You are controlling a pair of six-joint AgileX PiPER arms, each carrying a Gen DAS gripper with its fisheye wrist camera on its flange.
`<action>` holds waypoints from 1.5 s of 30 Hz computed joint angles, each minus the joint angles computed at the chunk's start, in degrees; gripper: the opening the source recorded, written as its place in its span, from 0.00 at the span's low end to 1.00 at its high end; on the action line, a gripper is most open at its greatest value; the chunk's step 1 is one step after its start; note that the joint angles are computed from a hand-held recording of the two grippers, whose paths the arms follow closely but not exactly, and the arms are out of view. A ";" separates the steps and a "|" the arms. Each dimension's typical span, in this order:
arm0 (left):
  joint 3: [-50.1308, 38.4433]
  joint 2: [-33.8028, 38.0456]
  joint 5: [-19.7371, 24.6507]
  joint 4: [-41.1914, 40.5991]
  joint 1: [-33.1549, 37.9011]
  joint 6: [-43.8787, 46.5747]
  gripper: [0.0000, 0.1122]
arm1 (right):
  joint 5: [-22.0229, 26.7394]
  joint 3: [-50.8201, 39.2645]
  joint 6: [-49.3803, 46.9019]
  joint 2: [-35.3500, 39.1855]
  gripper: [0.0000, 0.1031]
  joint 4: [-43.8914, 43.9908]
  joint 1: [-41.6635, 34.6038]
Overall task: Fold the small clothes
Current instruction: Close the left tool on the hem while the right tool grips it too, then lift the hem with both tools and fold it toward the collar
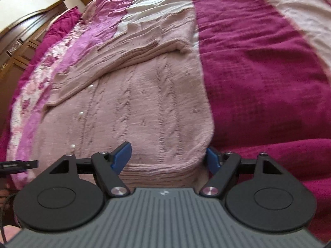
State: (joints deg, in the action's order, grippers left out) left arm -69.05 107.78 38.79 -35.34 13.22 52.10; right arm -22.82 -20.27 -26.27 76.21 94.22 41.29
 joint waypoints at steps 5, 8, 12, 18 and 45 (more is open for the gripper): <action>-0.24 0.71 0.53 -1.28 0.52 1.85 0.49 | -1.51 0.31 5.39 1.53 0.77 -4.03 1.22; -0.95 0.91 1.49 -0.18 0.50 0.65 0.49 | -1.16 0.81 5.34 1.13 0.75 -4.42 0.99; -1.10 0.76 1.38 1.17 -0.02 -1.59 0.49 | -1.29 0.79 3.25 0.50 0.66 -1.55 1.28; -0.79 0.21 0.38 2.77 -1.10 -2.93 0.47 | -1.45 2.09 9.46 0.03 0.51 -5.10 1.04; -1.17 -3.55 4.68 -24.44 1.88 10.85 0.10 | -18.04 6.15 45.99 2.08 0.12 -38.02 3.68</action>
State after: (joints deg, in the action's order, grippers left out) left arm -70.23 104.23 43.47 -59.78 15.11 62.94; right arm -40.86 -14.11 19.72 78.30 56.20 44.96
